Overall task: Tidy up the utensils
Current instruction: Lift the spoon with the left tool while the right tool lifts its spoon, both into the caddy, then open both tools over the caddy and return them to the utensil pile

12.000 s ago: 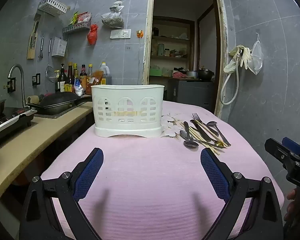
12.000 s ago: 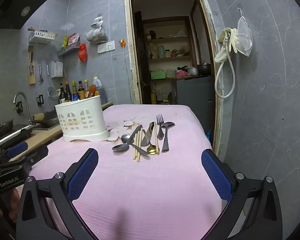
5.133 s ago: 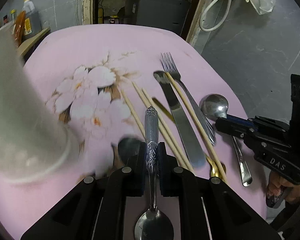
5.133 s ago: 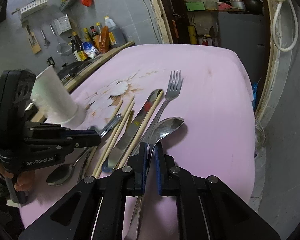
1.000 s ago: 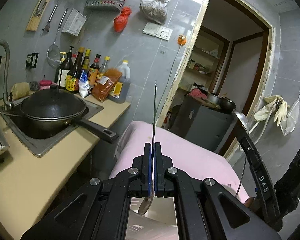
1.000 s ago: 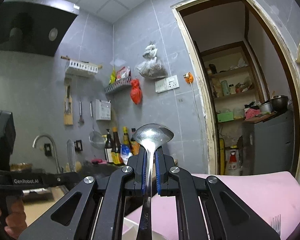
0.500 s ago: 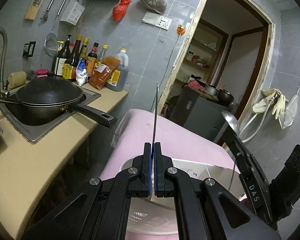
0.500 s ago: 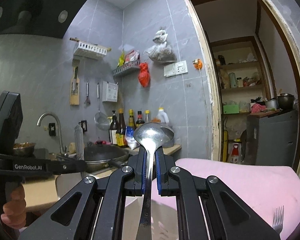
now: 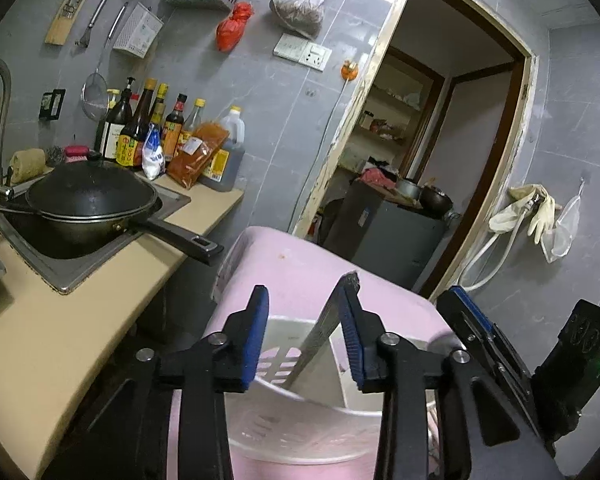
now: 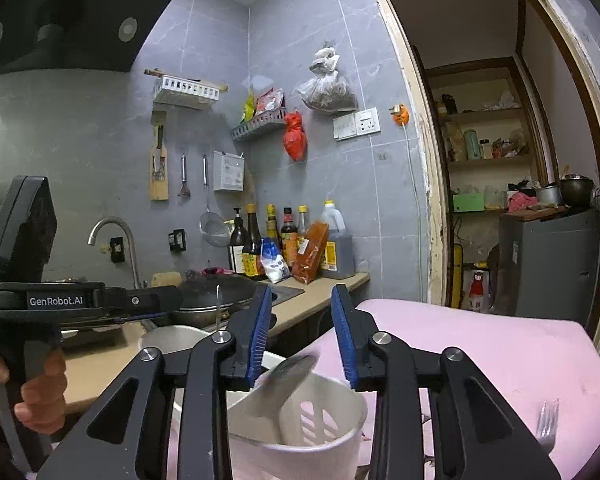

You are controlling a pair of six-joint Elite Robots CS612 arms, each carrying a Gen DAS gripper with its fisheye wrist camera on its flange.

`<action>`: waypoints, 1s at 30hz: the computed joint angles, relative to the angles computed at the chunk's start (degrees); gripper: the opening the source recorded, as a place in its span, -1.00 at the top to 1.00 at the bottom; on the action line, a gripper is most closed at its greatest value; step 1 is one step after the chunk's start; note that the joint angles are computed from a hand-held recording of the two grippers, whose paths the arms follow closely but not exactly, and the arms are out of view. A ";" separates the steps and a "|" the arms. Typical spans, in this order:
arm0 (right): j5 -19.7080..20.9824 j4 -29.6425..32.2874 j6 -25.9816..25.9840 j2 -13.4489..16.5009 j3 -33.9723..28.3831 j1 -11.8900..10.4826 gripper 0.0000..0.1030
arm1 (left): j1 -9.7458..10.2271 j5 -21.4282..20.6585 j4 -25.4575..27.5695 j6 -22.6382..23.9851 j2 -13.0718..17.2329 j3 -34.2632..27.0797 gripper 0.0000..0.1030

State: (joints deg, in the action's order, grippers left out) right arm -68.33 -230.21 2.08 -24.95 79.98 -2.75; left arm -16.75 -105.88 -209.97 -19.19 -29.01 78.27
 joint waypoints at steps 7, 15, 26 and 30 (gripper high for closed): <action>-1.66 -3.86 2.44 -1.76 2.57 -0.73 -0.21 | -0.89 4.22 -4.43 1.09 -1.37 2.47 -0.16; -4.62 -10.11 2.76 -4.57 8.80 -2.13 -1.00 | -3.85 13.47 -12.21 4.85 -2.50 6.29 -0.78; -9.35 -16.48 -1.92 -6.87 16.97 -4.15 -1.00 | -6.99 14.02 -14.84 7.82 -2.75 9.63 -0.84; -10.63 -17.59 -3.11 -7.14 18.96 -4.93 -1.00 | -7.90 12.08 -13.42 8.84 -2.94 10.80 -0.84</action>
